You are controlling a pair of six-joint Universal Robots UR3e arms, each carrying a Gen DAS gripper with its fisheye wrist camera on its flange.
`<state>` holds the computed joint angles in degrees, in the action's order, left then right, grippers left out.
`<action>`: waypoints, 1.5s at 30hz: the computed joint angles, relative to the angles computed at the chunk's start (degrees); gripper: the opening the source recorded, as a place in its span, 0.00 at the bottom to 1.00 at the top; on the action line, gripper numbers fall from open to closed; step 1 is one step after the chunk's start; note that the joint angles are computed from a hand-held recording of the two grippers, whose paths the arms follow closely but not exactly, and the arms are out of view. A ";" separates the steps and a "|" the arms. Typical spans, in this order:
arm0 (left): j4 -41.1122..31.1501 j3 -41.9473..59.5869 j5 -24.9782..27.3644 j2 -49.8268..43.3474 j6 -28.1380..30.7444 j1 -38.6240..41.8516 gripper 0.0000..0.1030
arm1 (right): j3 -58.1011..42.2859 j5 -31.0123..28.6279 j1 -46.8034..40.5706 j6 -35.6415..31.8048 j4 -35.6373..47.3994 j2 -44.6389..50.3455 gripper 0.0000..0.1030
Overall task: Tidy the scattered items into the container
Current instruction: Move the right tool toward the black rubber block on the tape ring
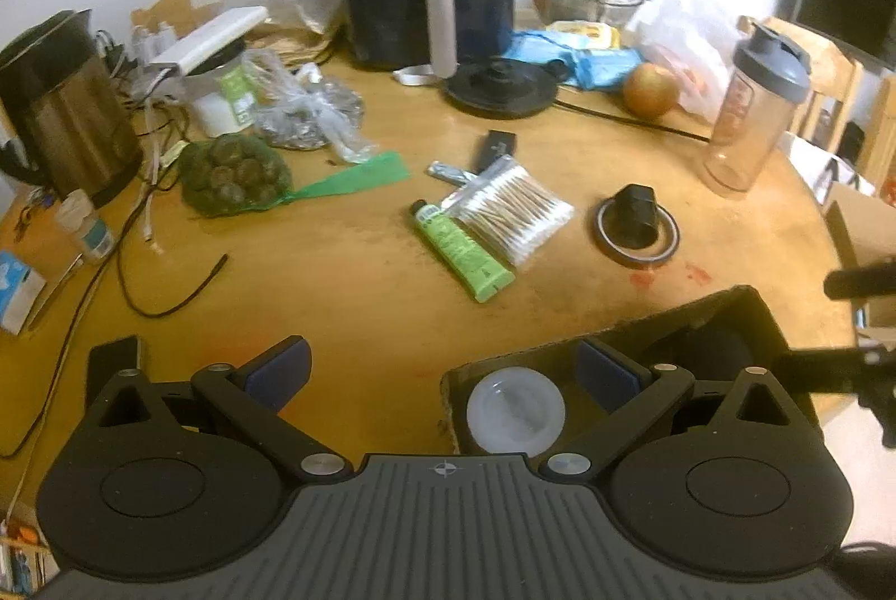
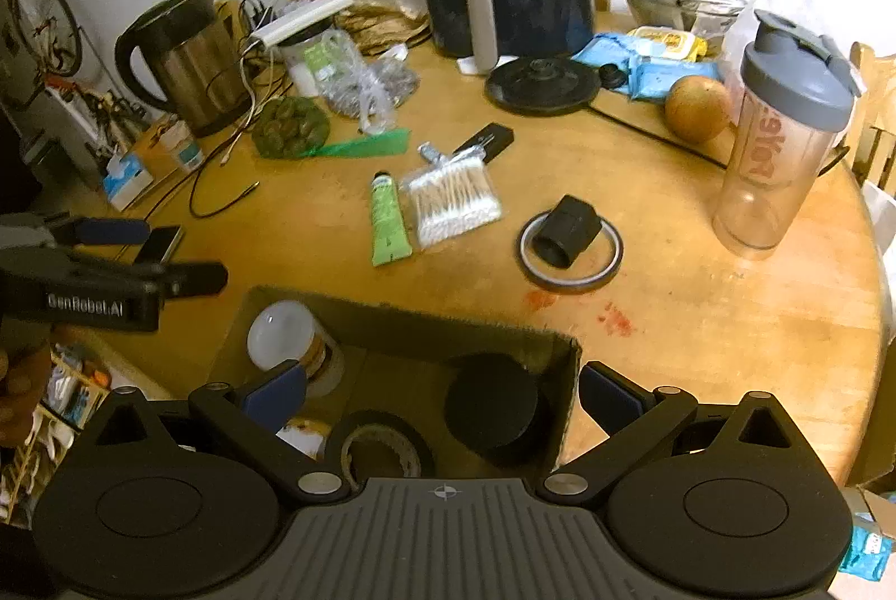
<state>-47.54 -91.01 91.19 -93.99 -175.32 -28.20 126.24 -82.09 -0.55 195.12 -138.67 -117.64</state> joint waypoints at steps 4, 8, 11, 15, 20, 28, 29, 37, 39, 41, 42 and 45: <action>-0.04 0.16 -4.50 -0.14 1.79 2.19 1.00 | -1.02 -1.35 0.62 1.24 -1.43 1.81 1.00; -2.57 1.52 -10.37 -0.83 2.20 4.70 1.00 | -1.98 -2.50 1.19 2.15 -2.57 3.38 1.00; -2.27 1.85 -10.52 -1.15 2.75 4.72 1.00 | -3.11 -4.13 1.81 2.43 -2.32 4.53 1.00; -2.13 2.50 -11.04 -1.48 3.21 4.93 1.00 | -3.39 -5.25 1.20 1.72 -2.24 4.53 1.00; -2.39 3.46 -10.40 -2.39 3.04 4.45 1.00 | -3.67 -7.29 0.15 -0.04 -2.48 4.84 1.00; 0.33 4.23 -7.62 -3.67 -0.27 2.84 1.00 | -4.00 -5.38 -4.41 -3.42 -0.52 5.16 1.00; 0.94 4.26 -6.92 -3.88 -0.86 2.48 1.00 | -3.87 -4.92 -5.09 -3.89 -0.64 5.26 1.00; 3.51 6.39 -2.64 -6.73 -4.63 -0.21 1.00 | -3.40 -10.79 -3.91 -6.07 -5.88 9.34 1.00; 3.06 7.53 -1.82 -7.69 -4.73 -0.89 1.00 | -1.37 -11.18 -4.30 -7.51 -9.71 9.84 1.00; 2.57 8.76 -1.00 -8.67 -4.76 -1.53 1.00 | 0.22 -11.18 -4.64 -10.12 -12.83 10.32 1.00; 2.48 9.21 -0.64 -9.09 -4.87 -1.84 1.00 | 0.46 -11.56 -4.60 -11.19 -13.72 10.82 1.00; 2.21 9.93 -1.46 -9.75 -4.85 -1.97 1.00 | 0.79 -9.96 -5.78 -14.18 -13.84 11.44 1.00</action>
<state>-45.34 -81.08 89.73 -103.74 -180.17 -30.17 127.02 -92.05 -6.32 180.94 -152.50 -106.20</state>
